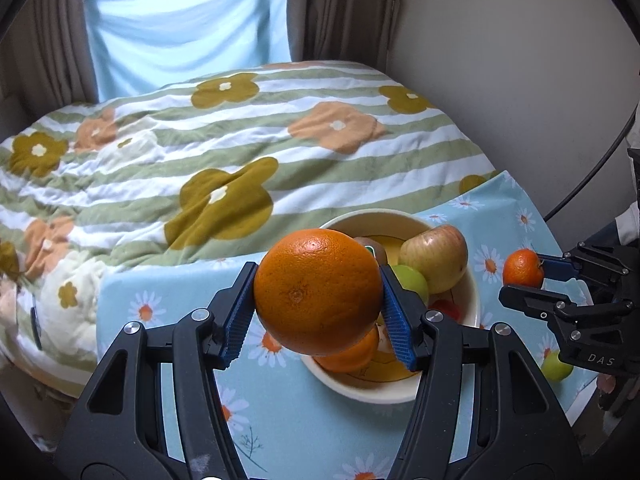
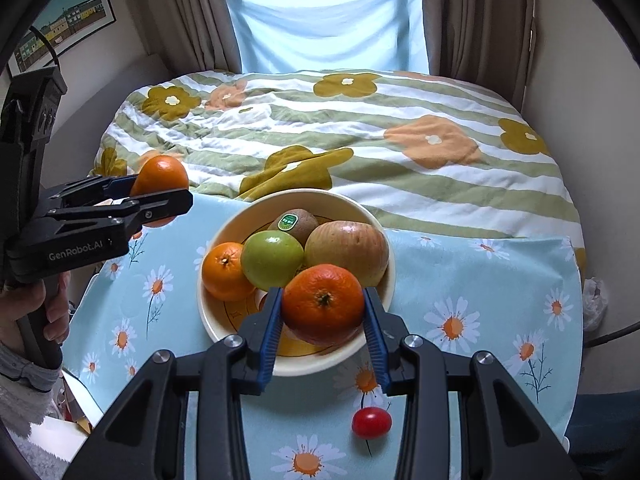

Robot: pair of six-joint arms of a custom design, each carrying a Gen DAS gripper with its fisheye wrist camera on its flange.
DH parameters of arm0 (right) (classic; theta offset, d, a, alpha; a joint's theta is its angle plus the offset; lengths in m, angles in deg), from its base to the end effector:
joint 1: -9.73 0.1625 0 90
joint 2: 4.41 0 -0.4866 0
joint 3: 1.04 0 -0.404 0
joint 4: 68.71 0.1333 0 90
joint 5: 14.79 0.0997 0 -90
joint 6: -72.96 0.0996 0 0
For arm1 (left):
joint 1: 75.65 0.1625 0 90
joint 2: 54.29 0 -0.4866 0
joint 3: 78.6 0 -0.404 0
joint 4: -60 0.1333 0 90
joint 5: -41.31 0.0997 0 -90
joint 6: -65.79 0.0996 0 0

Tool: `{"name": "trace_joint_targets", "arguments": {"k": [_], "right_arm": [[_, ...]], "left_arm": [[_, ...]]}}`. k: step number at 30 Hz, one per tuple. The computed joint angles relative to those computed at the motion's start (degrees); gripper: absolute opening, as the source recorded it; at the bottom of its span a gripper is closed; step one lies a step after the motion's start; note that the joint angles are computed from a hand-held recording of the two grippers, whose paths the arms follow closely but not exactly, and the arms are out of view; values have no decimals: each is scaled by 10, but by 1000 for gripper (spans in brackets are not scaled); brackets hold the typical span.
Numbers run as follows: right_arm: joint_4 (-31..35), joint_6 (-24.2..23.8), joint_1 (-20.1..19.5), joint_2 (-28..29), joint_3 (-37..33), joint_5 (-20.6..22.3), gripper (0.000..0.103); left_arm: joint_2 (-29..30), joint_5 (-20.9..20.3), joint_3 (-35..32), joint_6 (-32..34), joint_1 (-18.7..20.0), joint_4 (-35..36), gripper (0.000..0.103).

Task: Organize fruits
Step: 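Carry the orange into the bowl and open the left gripper while the right carries the tangerine over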

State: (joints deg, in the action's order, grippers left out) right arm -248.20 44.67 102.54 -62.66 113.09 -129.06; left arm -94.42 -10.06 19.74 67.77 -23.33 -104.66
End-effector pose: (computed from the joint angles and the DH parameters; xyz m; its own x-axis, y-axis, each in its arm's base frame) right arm 0.1224 -0.6107 0.2214 -0.7922 -0.2335 0.5638 -0.4728 0.8190 -0.3252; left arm -0.2747 -0.6755 0.0863 -0.7056 0.3636 -0.6082 0.6110 0.7469 -0.2623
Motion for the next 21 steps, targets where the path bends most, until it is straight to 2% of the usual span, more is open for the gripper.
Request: {"name": "trace_joint_targets", "arguments": {"k": [10,21], "right_arm": [[13,26,-6,21,-18,-13,36],[15,41,-13,28,-22,-18,36]], "left_arm": [[45,-22,-63,30,35,34,63],[73,-38,-97,49,45,70,63]]}}
